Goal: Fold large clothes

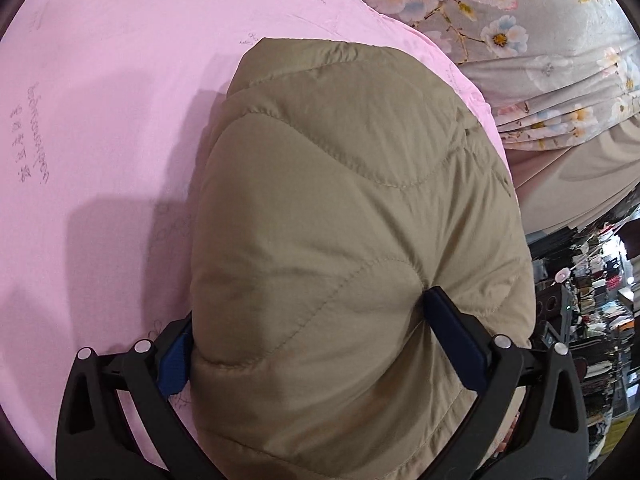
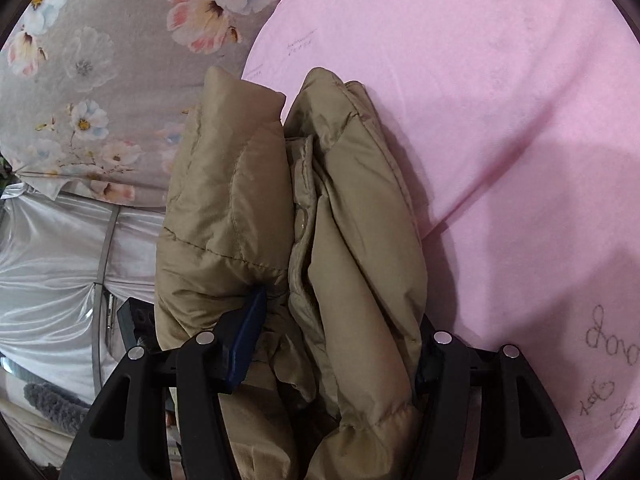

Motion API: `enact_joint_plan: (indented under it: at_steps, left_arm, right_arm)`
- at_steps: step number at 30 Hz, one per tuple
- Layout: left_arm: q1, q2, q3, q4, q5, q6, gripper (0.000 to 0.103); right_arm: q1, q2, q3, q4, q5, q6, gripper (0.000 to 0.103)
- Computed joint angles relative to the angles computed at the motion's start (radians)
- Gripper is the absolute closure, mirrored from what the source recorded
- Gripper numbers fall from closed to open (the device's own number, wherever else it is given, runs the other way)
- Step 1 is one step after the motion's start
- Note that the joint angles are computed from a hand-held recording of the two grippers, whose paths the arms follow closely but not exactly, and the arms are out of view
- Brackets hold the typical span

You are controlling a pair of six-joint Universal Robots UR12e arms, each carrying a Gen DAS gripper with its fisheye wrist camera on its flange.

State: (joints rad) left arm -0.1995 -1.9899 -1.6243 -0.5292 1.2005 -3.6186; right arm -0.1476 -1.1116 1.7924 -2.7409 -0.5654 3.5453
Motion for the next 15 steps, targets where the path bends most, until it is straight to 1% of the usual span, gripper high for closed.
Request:
enact_joint_plan:
  at_steps: [1, 3, 4, 6, 7, 9, 11, 15]
  left_arm:
    - [-0.003, -0.002, 0.004, 0.002, 0.009, 0.006, 0.005]
    - [-0.008, -0.004, 0.006, 0.012, 0.025, 0.021, 0.005]
    - [-0.01, -0.003, 0.006, 0.017, 0.032, 0.029, 0.005]
    - [-0.02, 0.001, 0.009, 0.024, 0.06, 0.05, 0.01]
    - [-0.024, 0.004, 0.009, 0.031, 0.074, 0.06, 0.011]
    - [-0.032, 0.013, 0.008, 0.044, 0.1, 0.089, 0.016]
    - [-0.034, 0.023, 0.005, 0.063, 0.103, 0.111, 0.018]
    - [-0.035, 0.036, 0.006, 0.101, 0.105, 0.125, 0.019]
  right_arm:
    - [-0.001, 0.001, 0.002, -0.01, 0.005, 0.005, 0.049]
    - [0.0, 0.003, 0.006, -0.034, 0.008, 0.017, 0.058]
    - [0.001, 0.0, 0.009, -0.045, 0.0, 0.018, 0.061]
    - [0.007, -0.013, 0.014, -0.065, -0.032, 0.004, 0.073]
    - [0.01, -0.02, 0.016, -0.076, -0.048, -0.003, 0.075]
    - [0.014, -0.027, 0.017, -0.11, -0.052, 0.0, 0.082]
    - [0.016, -0.031, 0.019, -0.157, -0.046, 0.016, 0.083]
    - [0.022, -0.041, 0.01, -0.227, -0.043, 0.034, 0.084]
